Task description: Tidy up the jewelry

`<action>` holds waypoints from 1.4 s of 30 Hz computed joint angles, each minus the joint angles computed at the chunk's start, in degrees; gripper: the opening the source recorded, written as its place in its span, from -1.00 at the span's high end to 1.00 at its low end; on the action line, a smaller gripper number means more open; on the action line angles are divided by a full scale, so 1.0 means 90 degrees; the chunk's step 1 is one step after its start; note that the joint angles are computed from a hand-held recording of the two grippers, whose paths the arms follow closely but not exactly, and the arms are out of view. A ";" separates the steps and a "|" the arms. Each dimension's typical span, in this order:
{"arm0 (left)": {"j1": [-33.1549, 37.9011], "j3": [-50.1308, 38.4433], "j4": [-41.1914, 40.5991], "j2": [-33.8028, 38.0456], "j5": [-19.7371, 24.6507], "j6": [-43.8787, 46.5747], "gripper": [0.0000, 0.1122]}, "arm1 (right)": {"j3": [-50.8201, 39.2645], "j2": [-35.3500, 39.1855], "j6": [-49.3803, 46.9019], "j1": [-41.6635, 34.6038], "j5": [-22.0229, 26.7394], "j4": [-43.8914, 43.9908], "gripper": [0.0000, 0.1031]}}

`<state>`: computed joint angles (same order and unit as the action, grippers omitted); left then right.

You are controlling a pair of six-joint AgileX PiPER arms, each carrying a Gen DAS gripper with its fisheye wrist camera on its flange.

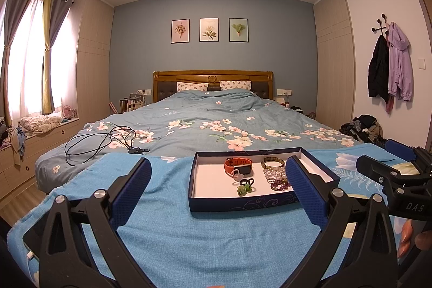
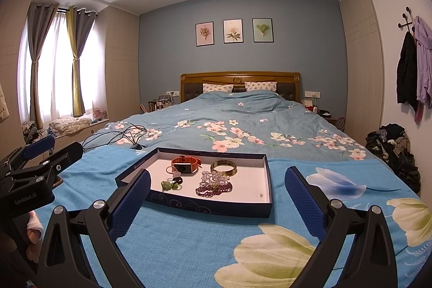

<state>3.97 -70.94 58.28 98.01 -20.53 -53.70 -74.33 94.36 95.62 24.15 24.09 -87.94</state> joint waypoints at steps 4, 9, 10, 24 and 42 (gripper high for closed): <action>-0.0010 -0.0026 -0.0033 0.0053 0.0019 0.0031 -0.75 | 0.0009 0.0000 0.0034 0.0002 0.0009 -0.0037 -0.86; -0.0005 -0.0021 -0.0061 0.0065 0.0020 0.0079 -0.75 | -0.0037 0.0032 -0.0034 -0.0025 -0.0044 0.0050 -0.86; 0.0009 -0.0015 -0.0065 0.0073 0.0000 0.0085 -0.75 | -0.0038 0.0038 0.0001 -0.0022 -0.0048 0.0021 -0.86; -0.0011 -0.0017 -0.0167 0.0092 0.0016 0.0186 -0.75 | -0.0044 0.0020 -0.0051 -0.0007 -0.0046 0.0078 -0.86; -0.0004 -0.0027 -0.0126 0.0105 0.0012 0.0166 -0.75 | -0.0047 0.0039 0.0005 -0.0020 -0.0060 0.0023 -0.86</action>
